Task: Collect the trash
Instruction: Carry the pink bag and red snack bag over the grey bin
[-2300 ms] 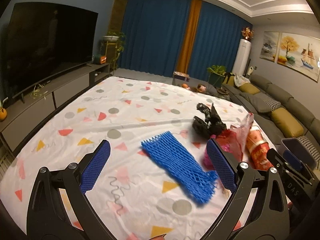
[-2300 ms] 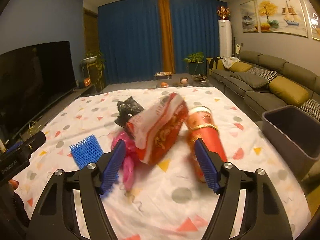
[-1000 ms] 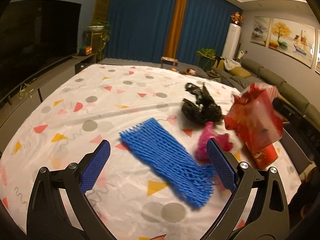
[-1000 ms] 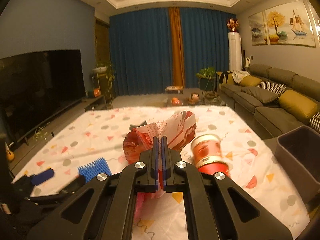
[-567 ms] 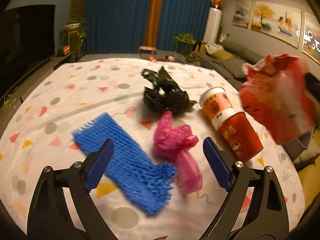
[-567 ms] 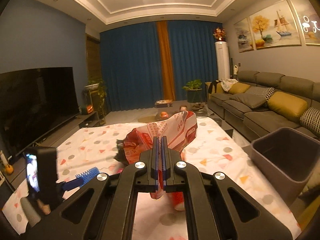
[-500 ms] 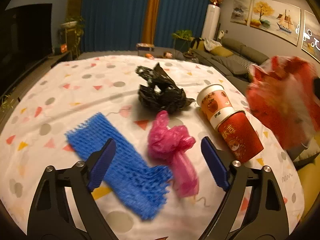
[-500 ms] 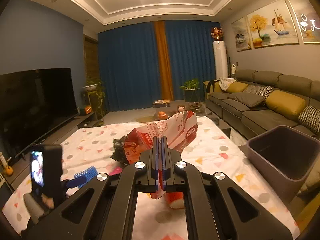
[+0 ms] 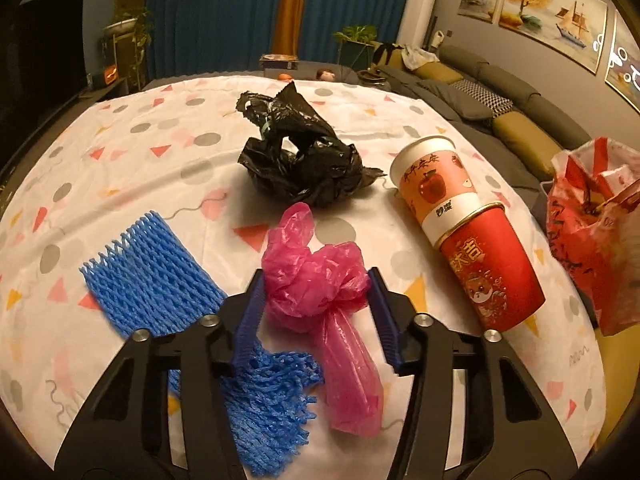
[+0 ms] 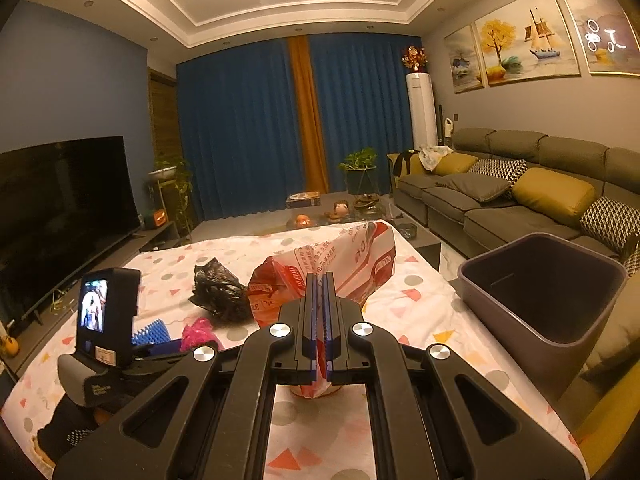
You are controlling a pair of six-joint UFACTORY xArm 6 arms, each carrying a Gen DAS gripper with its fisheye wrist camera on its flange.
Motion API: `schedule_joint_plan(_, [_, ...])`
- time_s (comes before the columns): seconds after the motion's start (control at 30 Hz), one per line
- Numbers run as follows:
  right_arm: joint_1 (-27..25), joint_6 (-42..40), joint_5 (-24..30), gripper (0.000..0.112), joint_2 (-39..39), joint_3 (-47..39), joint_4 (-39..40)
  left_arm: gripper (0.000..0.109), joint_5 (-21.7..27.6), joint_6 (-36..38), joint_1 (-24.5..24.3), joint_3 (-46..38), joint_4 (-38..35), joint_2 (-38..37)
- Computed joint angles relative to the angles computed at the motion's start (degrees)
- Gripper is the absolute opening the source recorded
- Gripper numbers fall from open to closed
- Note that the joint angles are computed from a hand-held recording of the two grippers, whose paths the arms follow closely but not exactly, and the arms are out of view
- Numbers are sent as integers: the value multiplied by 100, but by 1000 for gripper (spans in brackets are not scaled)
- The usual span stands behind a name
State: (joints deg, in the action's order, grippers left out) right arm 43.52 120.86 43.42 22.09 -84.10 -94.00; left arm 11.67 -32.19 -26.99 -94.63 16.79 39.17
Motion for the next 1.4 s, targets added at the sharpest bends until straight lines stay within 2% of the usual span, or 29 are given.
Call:
schedule_joint_plan(0.2, [-2,111,15,4,-83,139,-10,35,-168,-35,31,197,-55,-105])
schedule_joint_plan(0.4, [14,191,89,4,-229,312,-60,33,-404,-377,45,484,228,-351])
schedule_joint_plan(0.73, [39,381,214,4,-490,622,-156,33,-810,-1844,-1,908,1939,-943])
schedule_joint_plan(0.9, [59,479,349,4,-702,878,-196,33,-841,-2135,-125,840,2337,-1037])
schedule_joint_plan(1.1, [53,556,565,4,-938,1141,-221,33,-844,-1912,-380,599,2281,-985])
schedule_joint_plan(1.4, [-25,649,1041,4,-1436,1710,-151,33,-791,-374,-925,-233,910,-501])
